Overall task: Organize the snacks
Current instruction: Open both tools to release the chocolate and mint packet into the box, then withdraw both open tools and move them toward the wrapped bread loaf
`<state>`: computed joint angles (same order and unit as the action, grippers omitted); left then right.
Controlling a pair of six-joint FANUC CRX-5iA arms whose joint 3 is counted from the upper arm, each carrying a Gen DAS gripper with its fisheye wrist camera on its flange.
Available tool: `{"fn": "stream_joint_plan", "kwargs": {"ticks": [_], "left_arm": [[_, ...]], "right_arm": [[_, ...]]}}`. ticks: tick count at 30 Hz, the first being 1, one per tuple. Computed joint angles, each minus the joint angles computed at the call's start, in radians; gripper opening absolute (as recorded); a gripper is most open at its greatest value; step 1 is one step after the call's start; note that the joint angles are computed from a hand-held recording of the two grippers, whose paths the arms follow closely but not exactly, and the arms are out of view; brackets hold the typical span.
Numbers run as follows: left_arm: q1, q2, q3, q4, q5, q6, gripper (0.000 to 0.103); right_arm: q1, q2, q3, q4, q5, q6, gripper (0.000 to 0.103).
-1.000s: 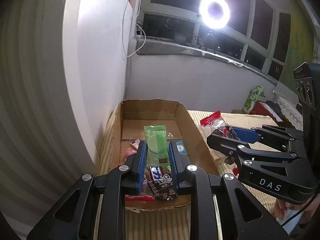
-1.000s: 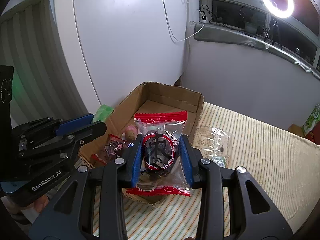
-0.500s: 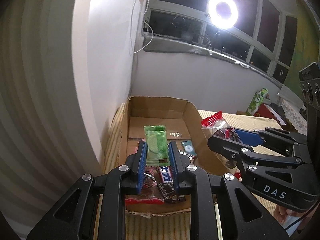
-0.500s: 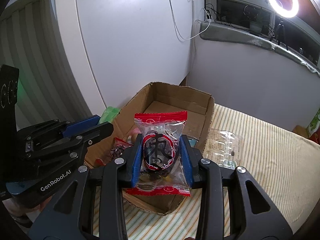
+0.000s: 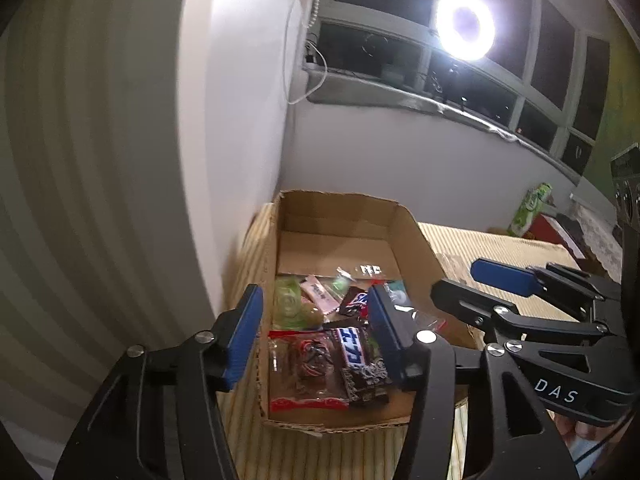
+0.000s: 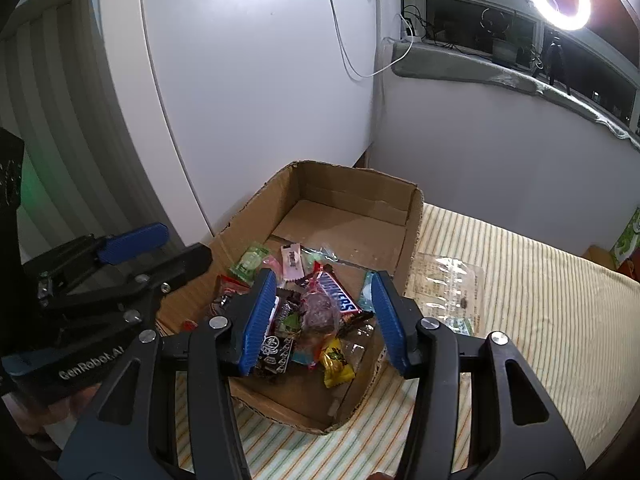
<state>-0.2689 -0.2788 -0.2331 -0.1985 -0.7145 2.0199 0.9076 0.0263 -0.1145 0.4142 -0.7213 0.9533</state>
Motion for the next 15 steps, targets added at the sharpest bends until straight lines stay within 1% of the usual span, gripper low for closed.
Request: {"fn": "stream_joint_plan", "kwargs": {"ticks": [2, 9, 13, 15], "left_arm": [[-0.005, -0.003, 0.004, -0.015, -0.006, 0.015, 0.054], [-0.097, -0.002, 0.065, -0.203, -0.074, 0.158, 0.055], [-0.142, 0.005, 0.095, -0.292, -0.109, 0.212, 0.055], [-0.153, 0.005, 0.101, -0.310, -0.114, 0.225, 0.055]], "right_arm": [[0.004, -0.009, -0.018, 0.028, 0.004, -0.026, 0.052], [0.002, -0.031, -0.045, 0.053, 0.001, -0.069, 0.052], [0.001, -0.035, -0.049, 0.059, -0.001, -0.076, 0.052], [0.001, -0.038, -0.051, 0.058, -0.003, -0.073, 0.052]]}}
